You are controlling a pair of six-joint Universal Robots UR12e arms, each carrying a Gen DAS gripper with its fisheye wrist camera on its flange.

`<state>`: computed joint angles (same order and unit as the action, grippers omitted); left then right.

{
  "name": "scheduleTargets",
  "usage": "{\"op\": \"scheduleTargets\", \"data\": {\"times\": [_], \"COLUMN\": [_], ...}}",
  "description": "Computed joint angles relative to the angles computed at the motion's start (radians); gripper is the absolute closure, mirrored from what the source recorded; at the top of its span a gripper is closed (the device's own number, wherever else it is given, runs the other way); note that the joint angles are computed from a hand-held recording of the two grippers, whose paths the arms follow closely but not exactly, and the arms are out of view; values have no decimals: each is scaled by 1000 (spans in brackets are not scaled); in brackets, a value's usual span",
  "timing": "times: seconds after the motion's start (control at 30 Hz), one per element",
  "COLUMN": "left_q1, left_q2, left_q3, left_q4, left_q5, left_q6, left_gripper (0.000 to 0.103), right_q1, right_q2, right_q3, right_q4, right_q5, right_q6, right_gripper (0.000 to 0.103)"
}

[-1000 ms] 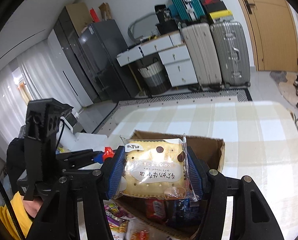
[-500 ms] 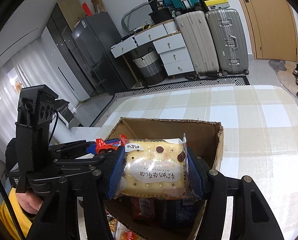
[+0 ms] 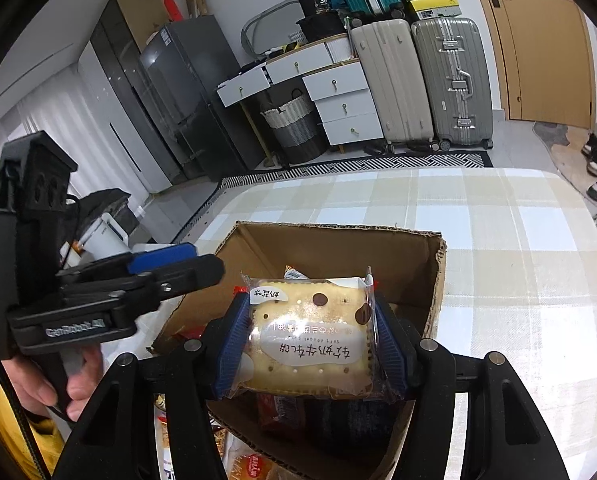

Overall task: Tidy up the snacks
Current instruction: 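Carry both packs over the SF box and open both tools inside, then withdraw both tools from the box back toward the remaining snacks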

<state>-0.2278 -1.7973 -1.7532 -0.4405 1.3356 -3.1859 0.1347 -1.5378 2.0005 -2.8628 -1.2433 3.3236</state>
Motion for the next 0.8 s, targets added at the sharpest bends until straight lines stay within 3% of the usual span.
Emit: {"op": "scheduleTargets", "data": {"times": [0.27, 0.43, 0.8], "left_q1": [9, 6, 6], "left_q2": [63, 102, 217], "left_q3": [-52, -84, -163], "left_q4": [17, 37, 50], "left_q5": [41, 72, 117], "left_q6": [2, -5, -15], "left_gripper": [37, 24, 23], "right_q1": [29, 34, 54], "right_q2": [-6, -25, -94], "right_q3": [-8, 3, 19], "right_q4": [24, -7, -45], "right_q5": [-68, -93, -118], "right_q6": [-37, -34, -33], "right_gripper": [40, 31, 31]}}
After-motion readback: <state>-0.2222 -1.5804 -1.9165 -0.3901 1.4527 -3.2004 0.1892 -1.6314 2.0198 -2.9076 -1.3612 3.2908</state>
